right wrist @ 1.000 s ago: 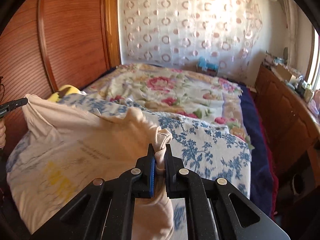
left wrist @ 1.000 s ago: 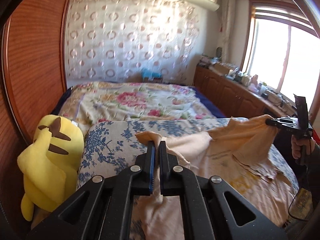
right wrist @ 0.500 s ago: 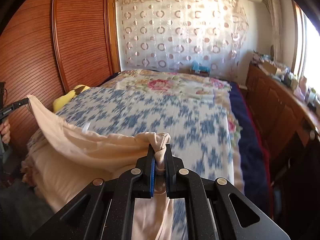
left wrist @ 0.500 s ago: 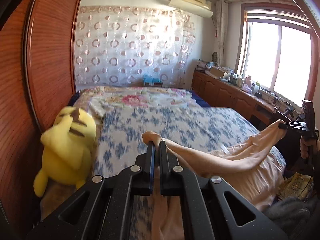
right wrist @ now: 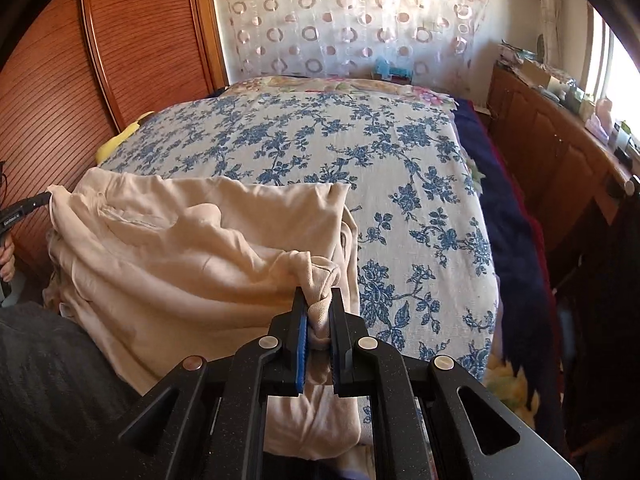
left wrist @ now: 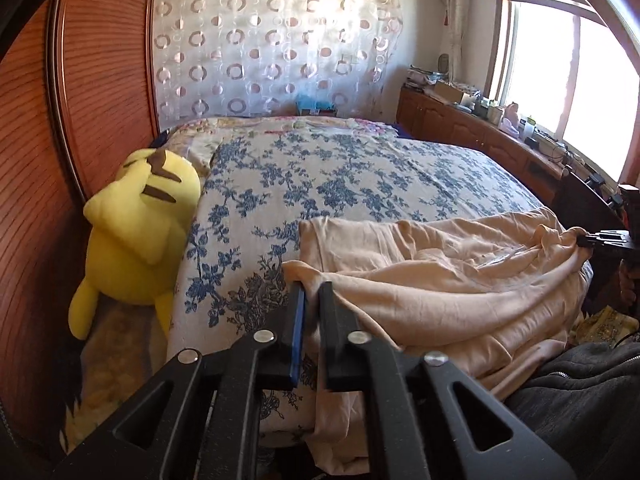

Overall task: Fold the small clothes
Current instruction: 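Grasp the shirt hem with the left gripper while the right gripper grasps it too, then lift the hem with both grippers toward the collar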

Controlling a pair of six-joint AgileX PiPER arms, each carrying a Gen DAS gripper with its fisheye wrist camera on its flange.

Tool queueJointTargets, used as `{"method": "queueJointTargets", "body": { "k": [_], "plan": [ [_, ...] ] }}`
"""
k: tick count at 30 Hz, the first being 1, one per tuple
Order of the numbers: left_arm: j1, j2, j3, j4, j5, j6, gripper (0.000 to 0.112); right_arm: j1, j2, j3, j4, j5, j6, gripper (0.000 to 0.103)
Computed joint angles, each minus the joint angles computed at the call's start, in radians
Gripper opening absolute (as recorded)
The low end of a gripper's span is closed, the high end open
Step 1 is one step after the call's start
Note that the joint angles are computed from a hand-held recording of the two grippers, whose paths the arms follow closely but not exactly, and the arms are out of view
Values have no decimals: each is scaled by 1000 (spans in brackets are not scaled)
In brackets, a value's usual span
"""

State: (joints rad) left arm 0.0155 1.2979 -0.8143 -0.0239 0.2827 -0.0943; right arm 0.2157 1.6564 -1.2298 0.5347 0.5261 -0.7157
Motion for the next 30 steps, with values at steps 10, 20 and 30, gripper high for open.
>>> {"method": "queueJointTargets", "body": {
  "k": [10, 20, 30],
  "plan": [
    [29, 30, -88, -214, 19, 252, 81, 15, -77, 62, 36, -49, -71, 51],
    [75, 274, -355, -255, 148, 336, 81, 45, 126, -165, 8, -34, -35, 71],
    [138, 485, -525, -388, 348, 450, 64, 36, 343, -393, -41, 69, 39, 71]
  ]
}}
